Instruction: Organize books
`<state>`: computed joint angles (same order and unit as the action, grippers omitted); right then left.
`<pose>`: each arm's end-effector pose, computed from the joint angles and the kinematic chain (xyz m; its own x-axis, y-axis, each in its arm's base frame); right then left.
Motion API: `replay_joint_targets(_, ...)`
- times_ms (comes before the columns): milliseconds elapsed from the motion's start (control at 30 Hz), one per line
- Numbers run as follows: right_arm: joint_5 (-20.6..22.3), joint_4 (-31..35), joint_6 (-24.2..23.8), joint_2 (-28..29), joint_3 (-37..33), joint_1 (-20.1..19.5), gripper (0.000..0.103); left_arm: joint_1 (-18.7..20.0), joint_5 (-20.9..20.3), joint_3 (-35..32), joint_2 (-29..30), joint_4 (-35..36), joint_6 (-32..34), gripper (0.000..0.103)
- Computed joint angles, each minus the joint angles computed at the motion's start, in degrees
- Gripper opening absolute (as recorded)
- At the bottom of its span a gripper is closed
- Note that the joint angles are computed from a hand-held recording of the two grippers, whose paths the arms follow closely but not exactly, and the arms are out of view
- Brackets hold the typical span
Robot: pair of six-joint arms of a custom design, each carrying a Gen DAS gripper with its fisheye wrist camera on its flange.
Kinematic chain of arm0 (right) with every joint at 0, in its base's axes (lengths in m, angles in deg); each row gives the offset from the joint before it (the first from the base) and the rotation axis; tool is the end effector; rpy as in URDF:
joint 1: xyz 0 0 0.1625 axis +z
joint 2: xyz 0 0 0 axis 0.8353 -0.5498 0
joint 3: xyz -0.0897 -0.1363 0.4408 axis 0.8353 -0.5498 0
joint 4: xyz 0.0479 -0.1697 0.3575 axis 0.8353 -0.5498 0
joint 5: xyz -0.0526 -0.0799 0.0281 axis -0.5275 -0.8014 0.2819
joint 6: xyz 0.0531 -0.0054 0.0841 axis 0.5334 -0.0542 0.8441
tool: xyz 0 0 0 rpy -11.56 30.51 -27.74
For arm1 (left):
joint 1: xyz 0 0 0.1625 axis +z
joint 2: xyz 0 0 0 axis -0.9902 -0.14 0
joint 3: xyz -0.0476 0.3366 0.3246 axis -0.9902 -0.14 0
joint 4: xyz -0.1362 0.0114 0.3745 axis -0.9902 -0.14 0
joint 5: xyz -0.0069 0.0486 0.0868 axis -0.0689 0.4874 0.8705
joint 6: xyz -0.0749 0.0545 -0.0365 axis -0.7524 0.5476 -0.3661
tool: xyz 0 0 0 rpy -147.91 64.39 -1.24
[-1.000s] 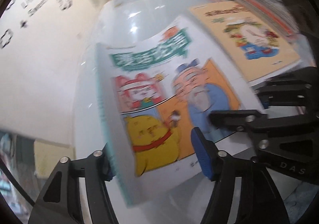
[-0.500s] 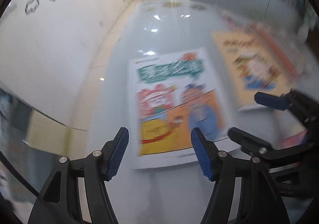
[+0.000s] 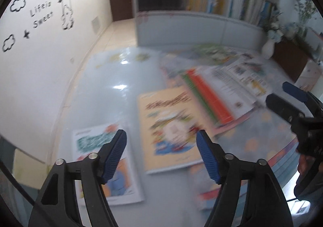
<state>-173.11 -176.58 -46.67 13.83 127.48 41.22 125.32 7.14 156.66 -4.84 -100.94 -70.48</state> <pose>0.1687 -0.5135 0.2210 -0.7521 -0.2105 0.6245 -0.6042 0.5986 -0.5259 -0.2716 -0.5434 0.1226 -0.7133 0.1948 -0.6733 0.5464 0.7562 -0.3600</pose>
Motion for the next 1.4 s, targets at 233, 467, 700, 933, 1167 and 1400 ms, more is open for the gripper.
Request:
replay_joint_targets(233,1.13,-0.23,-7.13,-11.96,-0.53,-4.11,0.103,-3.89,-1.48,-11.41,9.52,-1.88,4.46,0.071)
replay_joint_targets(467,7.06,3.16,-14.93,-21.9,-4.5,-9.35,0.103,-6.8,-3.6,-25.25,19.4,1.09,7.92,0.071)
replay_joint_targets(700,21.44,30.56,-3.19,-29.93,-14.84,-18.91,0.103,-9.2,-1.99,-35.03,27.24,2.57,7.63,0.072)
replay_joint_targets(933,24.14,32.73,-4.62,-30.06,-19.89,-23.4,0.103,-10.17,-1.44,-42.69,32.45,7.39,5.49,0.075)
replay_joint_targets(1167,28.03,38.05,-0.97,-28.18,-24.39,-27.8,0.103,-9.27,-3.07,-49.41,36.63,14.2,1.25,0.076)
replay_joint_targets(1400,28.75,43.91,2.36,-26.25,-28.09,-31.06,0.103,-8.03,-7.95,-55.64,40.38,25.19,-2.79,0.076)
